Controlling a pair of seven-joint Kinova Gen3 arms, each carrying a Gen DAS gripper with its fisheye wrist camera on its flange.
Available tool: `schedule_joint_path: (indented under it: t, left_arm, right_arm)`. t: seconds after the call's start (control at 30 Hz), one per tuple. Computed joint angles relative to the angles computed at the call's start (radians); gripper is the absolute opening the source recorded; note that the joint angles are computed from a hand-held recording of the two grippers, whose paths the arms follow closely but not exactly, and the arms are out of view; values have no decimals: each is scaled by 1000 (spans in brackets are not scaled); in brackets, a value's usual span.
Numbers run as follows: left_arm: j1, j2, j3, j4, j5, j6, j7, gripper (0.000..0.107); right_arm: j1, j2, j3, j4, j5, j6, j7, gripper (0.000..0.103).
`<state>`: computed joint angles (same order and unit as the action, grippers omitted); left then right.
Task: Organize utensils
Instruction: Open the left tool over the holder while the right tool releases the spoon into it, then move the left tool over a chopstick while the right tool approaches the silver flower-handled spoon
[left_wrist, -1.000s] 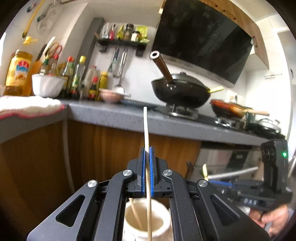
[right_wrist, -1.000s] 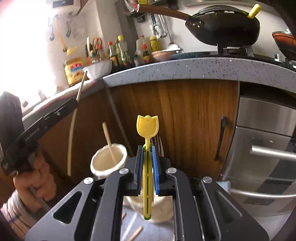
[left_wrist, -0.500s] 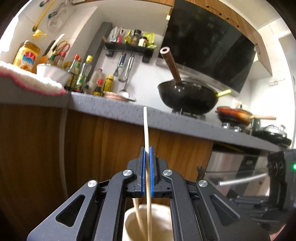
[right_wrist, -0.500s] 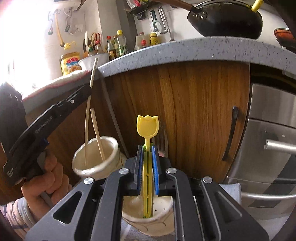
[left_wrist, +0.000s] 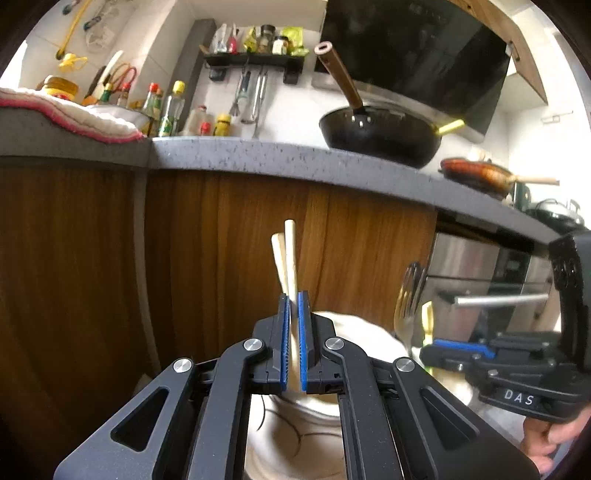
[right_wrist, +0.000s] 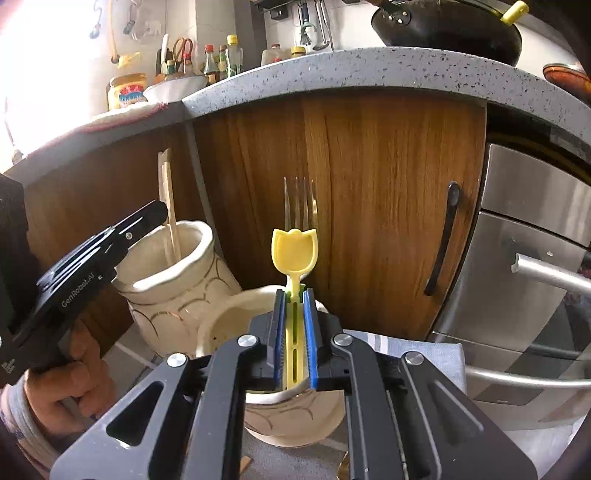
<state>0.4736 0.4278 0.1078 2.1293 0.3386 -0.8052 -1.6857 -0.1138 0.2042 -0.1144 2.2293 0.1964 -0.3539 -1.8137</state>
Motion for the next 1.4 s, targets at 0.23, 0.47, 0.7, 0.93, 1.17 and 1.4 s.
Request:
schedule_joint_path:
  t: [0.23,0.47,0.7,0.93,1.17,1.4]
  left_arm:
    - [5,-32,-3,14,12,26,-31,21]
    - [32,-85,8,108,38,-39,-71,37]
    - [209,-162,-111,142,247,186,-192,37]
    - [108,-144,-6,112,386,471,-321,37]
    - [338,-92,-258,53,475,644,-437,34]
    - [596,-46,-570,-11,525,789,-475,32]
  right_arm:
    - [-39,-7,29,-9,-52,33,65,11]
    - [-112,-77,180,74,154,-41,-131,20]
    - [143,-149,8,162,439,-13,-345,21]
    - [172,-109,45,220,644,3,-519,21]
    - [181,-52,22,244,540,59,-422,21]
    - [201,-51,-19,245,494,100,-376,21]
